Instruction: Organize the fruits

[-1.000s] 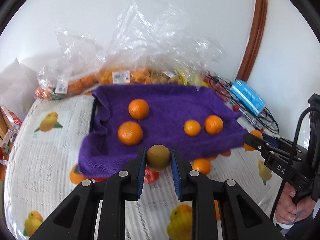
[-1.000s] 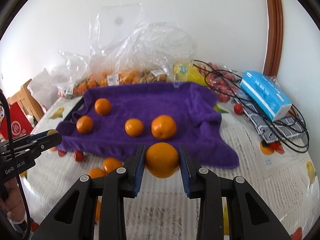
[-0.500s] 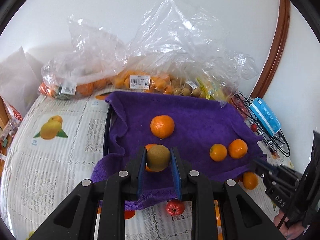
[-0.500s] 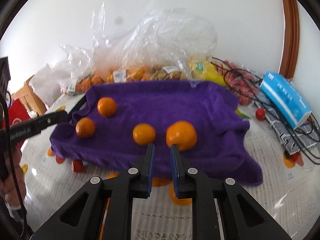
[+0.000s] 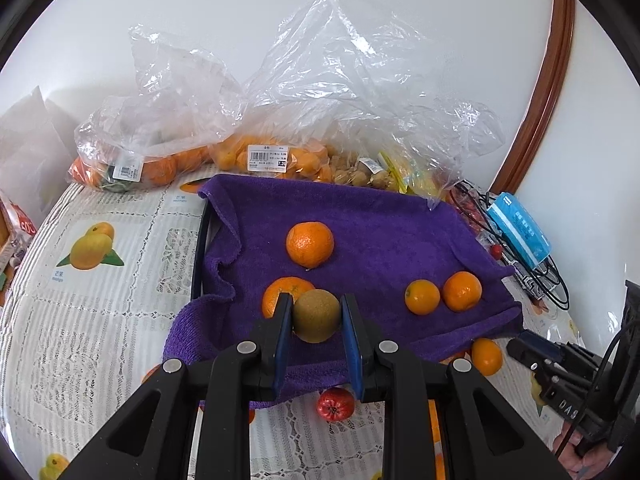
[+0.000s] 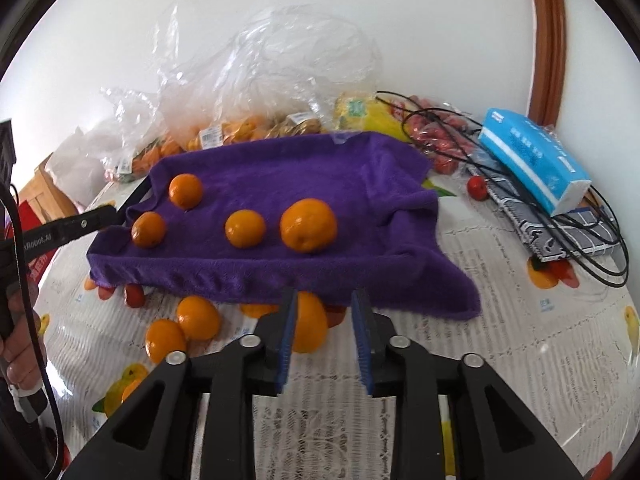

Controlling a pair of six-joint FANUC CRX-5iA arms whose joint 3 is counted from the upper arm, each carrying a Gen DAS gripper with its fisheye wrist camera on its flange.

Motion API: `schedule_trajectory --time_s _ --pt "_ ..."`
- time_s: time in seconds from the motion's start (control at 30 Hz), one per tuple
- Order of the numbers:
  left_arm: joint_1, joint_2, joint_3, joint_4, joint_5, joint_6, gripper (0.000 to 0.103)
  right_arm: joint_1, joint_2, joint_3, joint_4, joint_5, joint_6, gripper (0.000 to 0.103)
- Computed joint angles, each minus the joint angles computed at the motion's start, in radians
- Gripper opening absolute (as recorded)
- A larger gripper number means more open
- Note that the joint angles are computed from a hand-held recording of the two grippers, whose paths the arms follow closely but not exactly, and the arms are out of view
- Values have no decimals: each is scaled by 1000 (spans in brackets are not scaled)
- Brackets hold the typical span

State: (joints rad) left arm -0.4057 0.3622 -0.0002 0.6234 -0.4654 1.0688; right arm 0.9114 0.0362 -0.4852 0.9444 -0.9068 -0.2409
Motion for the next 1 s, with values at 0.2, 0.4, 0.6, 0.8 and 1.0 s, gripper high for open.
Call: schedule_trajectory --time_s 0.2,0.4,0.6,0.8,1.0 --pt "-2 1 -2 -1 2 -1 23 7 88 76 -51 -20 108 40" --pt "-1 0 -9 14 8 -7 23 13 121 103 -87 -61 135 32" --pt "-1 -9 -21 38 18 -26 23 24 49 50 13 -45 37 32" --pt "2 0 29 -16 -7 40 23 -12 44 80 73 -67 33 32" --pt "-3 29 110 -87 -23 94 23 -78 63 111 134 -26 33 32"
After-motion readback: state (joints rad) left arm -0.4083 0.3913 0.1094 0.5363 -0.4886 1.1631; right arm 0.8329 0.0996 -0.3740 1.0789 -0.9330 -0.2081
